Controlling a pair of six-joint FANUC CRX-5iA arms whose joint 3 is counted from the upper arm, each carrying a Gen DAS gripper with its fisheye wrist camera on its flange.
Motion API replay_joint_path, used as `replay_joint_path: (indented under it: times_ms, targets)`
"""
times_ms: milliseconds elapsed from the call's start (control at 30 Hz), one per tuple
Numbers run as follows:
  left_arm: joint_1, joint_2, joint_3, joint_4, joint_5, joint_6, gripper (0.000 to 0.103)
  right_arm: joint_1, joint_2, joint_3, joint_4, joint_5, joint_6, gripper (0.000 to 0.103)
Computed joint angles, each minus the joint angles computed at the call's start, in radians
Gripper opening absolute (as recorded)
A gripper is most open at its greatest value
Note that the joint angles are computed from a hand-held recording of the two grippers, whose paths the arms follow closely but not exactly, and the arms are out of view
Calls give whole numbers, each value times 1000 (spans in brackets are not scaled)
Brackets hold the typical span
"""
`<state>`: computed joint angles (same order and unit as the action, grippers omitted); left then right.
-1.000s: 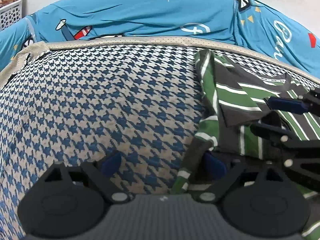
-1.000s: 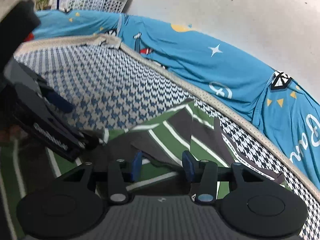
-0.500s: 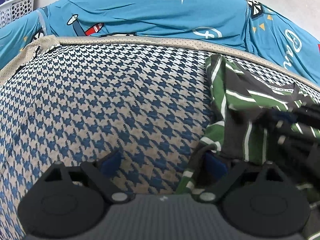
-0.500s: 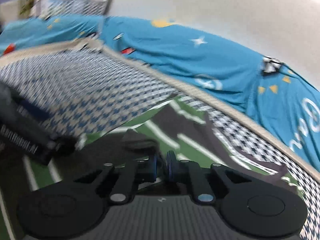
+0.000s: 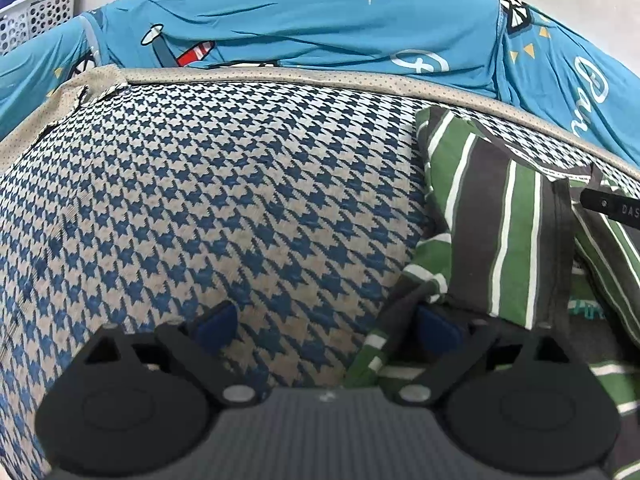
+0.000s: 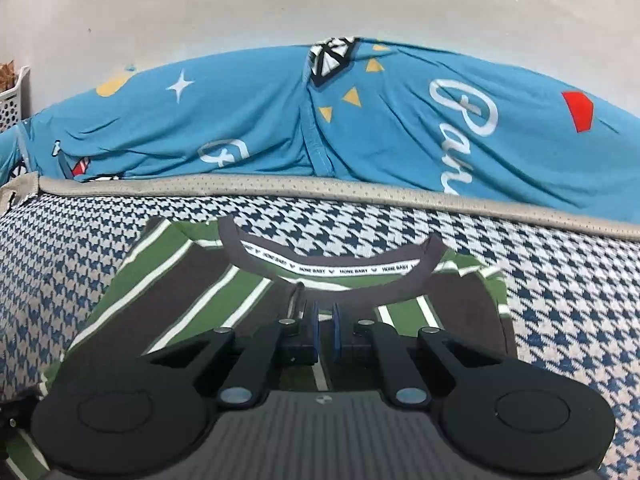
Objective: Fold clothes
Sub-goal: 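Fold the held side over the body with the right gripper and release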
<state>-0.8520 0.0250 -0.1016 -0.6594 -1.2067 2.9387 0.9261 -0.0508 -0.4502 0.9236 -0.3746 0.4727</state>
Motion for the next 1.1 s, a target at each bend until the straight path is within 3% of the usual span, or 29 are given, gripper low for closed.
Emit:
replay_joint_path:
  times_ms: [133, 233, 500, 667, 900, 1100]
  targets:
    - [-11, -19, -1, -1, 29, 13, 97, 10, -11, 13, -65, -13, 73, 9]
    - [-45, -8, 23, -40, 4, 27, 97, 17, -27, 10, -97, -18, 112, 10]
    - [-60, 8, 48, -89, 8, 55, 97, 50, -53, 109, -579, -52, 587, 17]
    - [-46, 15, 45, -96, 57, 33, 98, 63, -63, 156, -775, -112, 809, 18]
    - [-31, 60, 68, -92, 4, 10, 98, 82, -49, 186, -845, -216, 907, 19]
    - [-29, 80, 70, -103, -49, 33, 101, 100, -71, 147, -793, -218, 852, 24]
